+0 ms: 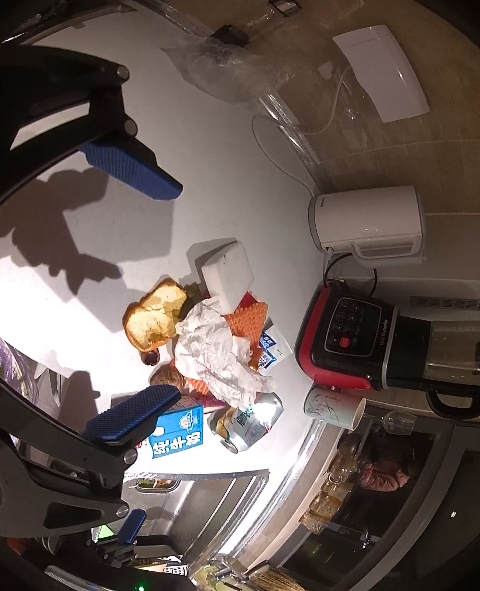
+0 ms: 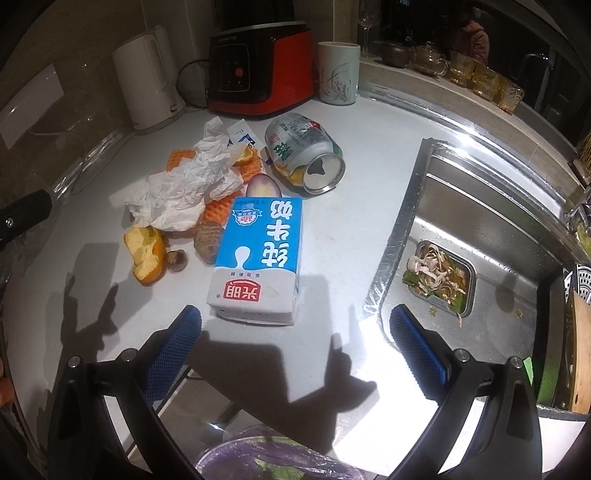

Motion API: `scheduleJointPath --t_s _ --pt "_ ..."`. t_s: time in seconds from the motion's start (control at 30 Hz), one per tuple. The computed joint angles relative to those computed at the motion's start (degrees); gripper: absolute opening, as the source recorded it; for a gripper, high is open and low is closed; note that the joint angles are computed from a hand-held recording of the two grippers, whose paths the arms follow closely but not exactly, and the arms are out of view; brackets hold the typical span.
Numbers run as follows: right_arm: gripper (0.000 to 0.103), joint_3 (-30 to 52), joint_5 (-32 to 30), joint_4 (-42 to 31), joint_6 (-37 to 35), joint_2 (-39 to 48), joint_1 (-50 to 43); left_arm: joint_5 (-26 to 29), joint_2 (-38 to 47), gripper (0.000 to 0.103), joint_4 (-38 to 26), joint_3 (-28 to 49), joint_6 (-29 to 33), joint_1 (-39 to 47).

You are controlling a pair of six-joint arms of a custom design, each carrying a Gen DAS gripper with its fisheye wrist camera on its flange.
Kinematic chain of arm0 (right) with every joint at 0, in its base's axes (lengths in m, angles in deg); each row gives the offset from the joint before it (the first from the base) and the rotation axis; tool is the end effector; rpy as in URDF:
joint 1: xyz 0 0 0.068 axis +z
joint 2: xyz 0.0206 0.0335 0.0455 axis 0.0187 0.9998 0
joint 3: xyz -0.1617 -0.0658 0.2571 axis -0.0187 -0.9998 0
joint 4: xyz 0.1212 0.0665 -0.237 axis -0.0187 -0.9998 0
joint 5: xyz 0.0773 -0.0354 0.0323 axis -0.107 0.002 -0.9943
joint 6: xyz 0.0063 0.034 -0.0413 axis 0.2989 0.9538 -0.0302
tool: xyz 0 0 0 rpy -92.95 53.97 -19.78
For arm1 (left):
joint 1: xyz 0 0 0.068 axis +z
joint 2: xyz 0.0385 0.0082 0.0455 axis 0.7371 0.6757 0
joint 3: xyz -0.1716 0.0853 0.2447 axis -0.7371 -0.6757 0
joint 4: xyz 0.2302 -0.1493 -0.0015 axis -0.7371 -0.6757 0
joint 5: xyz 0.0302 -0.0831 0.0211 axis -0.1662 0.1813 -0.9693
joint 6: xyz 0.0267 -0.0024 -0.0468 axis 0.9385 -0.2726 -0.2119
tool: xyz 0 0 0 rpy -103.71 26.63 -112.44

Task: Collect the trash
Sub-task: 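Grasp the white foam block with the left tool while the right tool grasps the milk carton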

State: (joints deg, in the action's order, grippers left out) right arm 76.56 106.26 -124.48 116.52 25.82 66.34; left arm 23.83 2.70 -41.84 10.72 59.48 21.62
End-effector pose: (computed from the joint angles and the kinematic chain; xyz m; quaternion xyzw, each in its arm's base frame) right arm 0.1285 0.2328 0.2553 0.1027 0.9507 -0.0165 0.2923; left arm 0.1720 -0.0789 0.3206 0.1035 0.9266 -0.0601 0.3564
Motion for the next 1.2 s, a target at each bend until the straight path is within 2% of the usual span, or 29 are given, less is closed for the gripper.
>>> scheduleJointPath --t_s 0.17,0.33,0.4,0.57,0.6,0.63,0.7,0.97,1.2 --pt "0.101 -0.87 -1.49 4.2 -1.79 2.66 -3.08 1.59 0.16 0.096 3.6 -3.29 3.03 1.45" --pt "0.101 -3.56 -4.47 12.67 -3.2 3.59 -7.78 4.29 -1.23 0.096 7.66 -6.86 6.91 4.75" --pt "0.101 -3.24 -5.41 13.99 -3.61 4.34 -9.26 4.68 -0.29 0.096 8.83 -7.41 8.98 6.73" --pt "0.101 -2.26 -9.42 16.42 -6.08 6.25 -11.65 12.94 4.74 0.096 10.01 -6.03 12.35 13.93" --pt "0.097 -1.95 -10.03 16.44 -6.61 6.8 -11.81 14.73 6.51 0.096 10.22 -5.22 12.27 15.16" --pt "0.094 -1.99 -11.01 17.02 -7.2 7.19 -12.07 15.76 8.3 0.096 10.39 -4.34 11.97 15.82" --pt "0.077 -3.25 -13.58 19.84 -8.22 7.0 -12.82 17.42 12.65 0.096 10.34 -1.77 11.0 16.95" --pt "0.074 -7.65 -13.05 23.94 -8.59 3.26 -12.99 18.57 29.36 0.096 7.62 9.75 5.45 16.59" --pt "0.074 -9.99 -14.27 25.78 -8.68 0.53 -13.47 21.48 40.16 0.096 2.8 18.7 -3.63 16.24"
